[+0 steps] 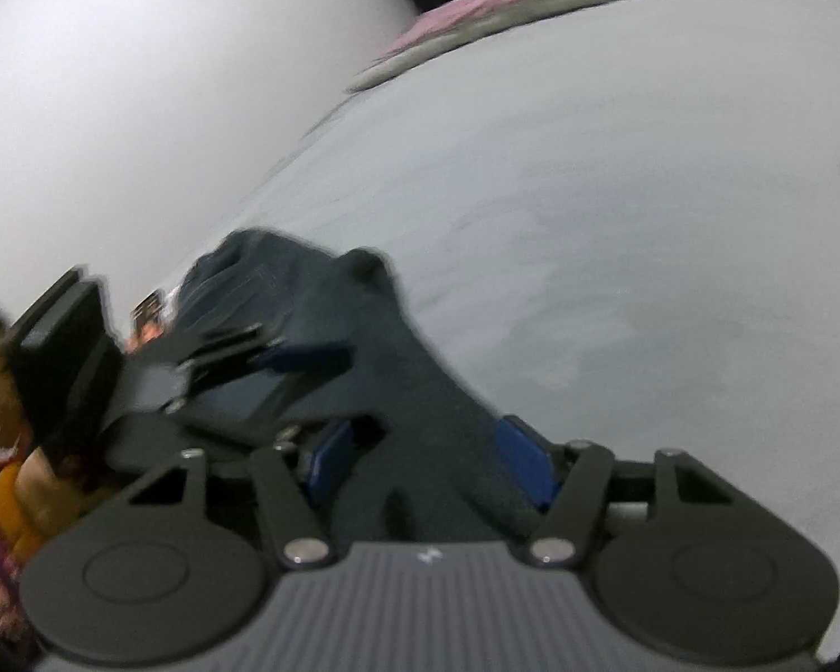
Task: Fold clothes
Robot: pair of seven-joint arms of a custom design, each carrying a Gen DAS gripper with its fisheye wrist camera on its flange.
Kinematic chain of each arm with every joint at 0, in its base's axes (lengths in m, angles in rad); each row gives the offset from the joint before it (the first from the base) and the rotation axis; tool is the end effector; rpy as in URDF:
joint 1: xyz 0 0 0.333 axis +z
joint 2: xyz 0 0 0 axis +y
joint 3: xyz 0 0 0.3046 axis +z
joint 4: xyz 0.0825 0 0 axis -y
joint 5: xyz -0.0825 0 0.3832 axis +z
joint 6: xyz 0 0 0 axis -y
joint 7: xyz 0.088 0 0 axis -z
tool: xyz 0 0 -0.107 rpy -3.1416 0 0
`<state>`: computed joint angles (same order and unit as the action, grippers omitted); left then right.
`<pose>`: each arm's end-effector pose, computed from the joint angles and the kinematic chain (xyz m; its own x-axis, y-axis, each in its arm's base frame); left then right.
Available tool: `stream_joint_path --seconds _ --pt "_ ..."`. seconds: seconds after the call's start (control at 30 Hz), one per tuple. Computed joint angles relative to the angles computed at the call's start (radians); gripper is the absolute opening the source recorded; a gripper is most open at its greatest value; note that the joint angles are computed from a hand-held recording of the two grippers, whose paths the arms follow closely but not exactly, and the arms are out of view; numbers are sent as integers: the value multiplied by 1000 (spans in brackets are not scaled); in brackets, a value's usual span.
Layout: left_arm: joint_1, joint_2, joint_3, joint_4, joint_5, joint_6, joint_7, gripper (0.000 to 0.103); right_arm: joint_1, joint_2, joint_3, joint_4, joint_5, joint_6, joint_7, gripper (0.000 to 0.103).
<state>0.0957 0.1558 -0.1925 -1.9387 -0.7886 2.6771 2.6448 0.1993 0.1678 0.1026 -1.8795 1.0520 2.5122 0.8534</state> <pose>0.6289 -0.0341 0.4532 -0.5313 -0.8465 0.0352 -0.6141 0.3561 -0.7043 0.6095 0.1792 0.4577 0.4022 -0.7402 -0.5389 -0.8215 -0.0318 -0.5694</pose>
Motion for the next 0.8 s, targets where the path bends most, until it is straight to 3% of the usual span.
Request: stream_joint_path --seconds 0.07,0.2,0.37,0.63,0.8 --pt "3 -2 5 6 11 -19 -14 63 -1 19 -2 16 -12 -4 35 48" --pt "11 3 13 25 10 -32 -53 63 -19 30 11 41 70 -37 -16 48" --pt "23 7 14 33 0 -7 -48 63 -14 99 24 152 56 -101 -8 48" --pt "33 27 29 41 147 11 -135 64 -29 367 80 509 -43 -245 149 49" --pt "55 29 20 51 155 -20 -138 66 -34 533 120 732 -87 -296 272 49"
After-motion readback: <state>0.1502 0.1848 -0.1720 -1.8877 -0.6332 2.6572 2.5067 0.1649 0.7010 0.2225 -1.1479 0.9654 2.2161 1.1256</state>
